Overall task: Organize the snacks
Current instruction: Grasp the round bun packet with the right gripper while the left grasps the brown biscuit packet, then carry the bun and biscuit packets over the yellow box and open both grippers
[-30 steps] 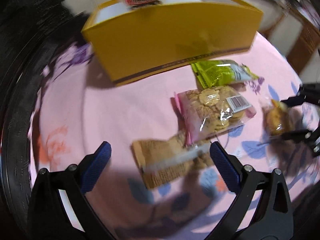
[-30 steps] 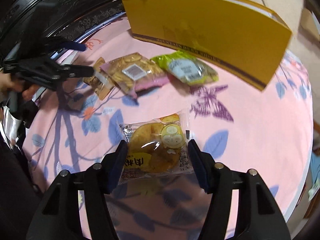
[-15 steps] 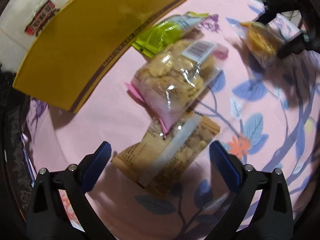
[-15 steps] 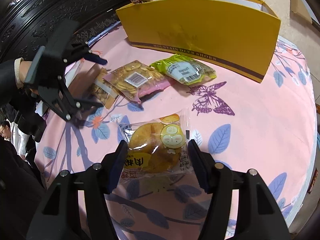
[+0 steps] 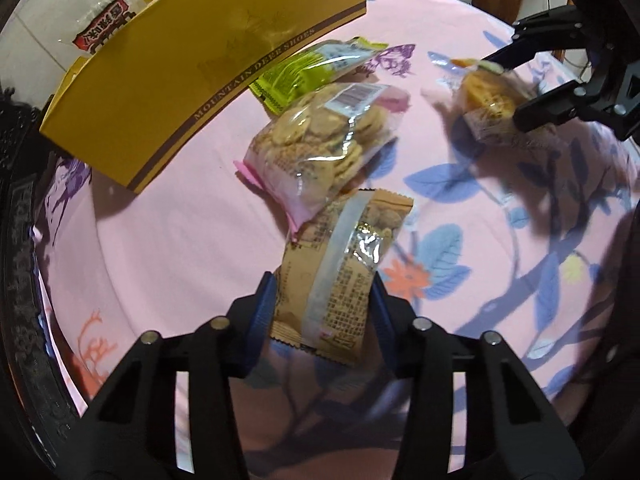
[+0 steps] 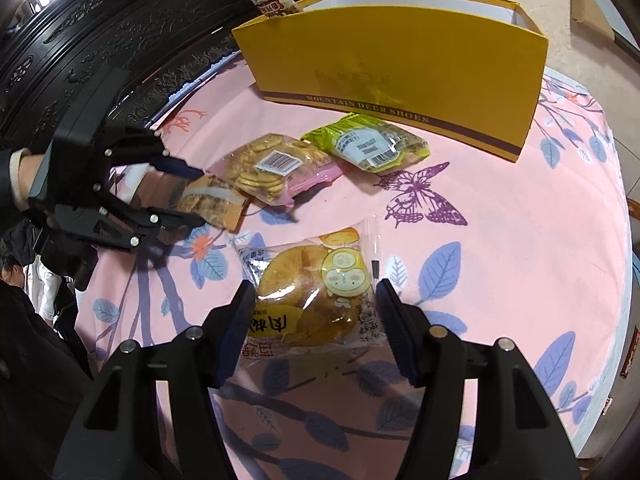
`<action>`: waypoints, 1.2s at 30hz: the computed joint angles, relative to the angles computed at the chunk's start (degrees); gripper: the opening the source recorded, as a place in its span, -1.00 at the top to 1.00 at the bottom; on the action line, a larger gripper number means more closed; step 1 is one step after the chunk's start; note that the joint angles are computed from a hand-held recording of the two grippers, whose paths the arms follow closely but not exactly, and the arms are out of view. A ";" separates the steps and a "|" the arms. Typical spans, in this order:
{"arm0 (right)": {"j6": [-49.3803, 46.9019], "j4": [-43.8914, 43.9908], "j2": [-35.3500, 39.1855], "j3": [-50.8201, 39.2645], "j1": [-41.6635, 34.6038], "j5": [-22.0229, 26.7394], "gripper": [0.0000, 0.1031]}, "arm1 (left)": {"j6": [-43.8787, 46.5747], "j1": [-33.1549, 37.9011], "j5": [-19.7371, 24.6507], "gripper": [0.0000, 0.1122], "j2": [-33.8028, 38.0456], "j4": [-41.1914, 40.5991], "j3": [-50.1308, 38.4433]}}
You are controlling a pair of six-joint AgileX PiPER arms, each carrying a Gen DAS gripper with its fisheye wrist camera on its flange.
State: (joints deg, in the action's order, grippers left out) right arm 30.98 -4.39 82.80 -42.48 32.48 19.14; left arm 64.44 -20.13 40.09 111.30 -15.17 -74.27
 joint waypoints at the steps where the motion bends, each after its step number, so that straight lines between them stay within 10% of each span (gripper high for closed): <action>1: 0.35 0.12 -0.09 0.10 0.18 -0.03 -0.22 | -0.05 -0.50 -0.82 0.30 -1.25 0.04 1.56; 11: 6.45 -3.36 -1.55 0.41 2.32 1.67 -0.22 | -1.96 1.22 0.61 0.51 -5.51 -10.12 6.63; 15: 7.90 -4.36 -1.21 -0.30 3.01 2.32 -0.22 | -7.98 -1.82 -2.25 -0.25 -3.64 -4.46 5.59; 20: 11.57 -7.43 -1.66 -0.88 4.82 2.97 -0.22 | -10.49 -3.38 1.16 -0.40 2.05 -1.93 0.20; 25: 15.52 -10.54 -2.56 -1.03 6.03 4.42 -0.22 | -11.95 -1.83 3.56 0.14 3.38 -3.95 -2.55; 36: 26.16 -19.14 -4.45 -1.72 9.80 8.25 -0.22 | -7.81 2.85 5.59 0.33 -2.34 -13.86 4.69</action>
State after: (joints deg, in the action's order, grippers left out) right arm 57.14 -23.53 78.35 -44.20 42.28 27.39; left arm 56.62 -17.28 45.68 108.96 -29.03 -69.57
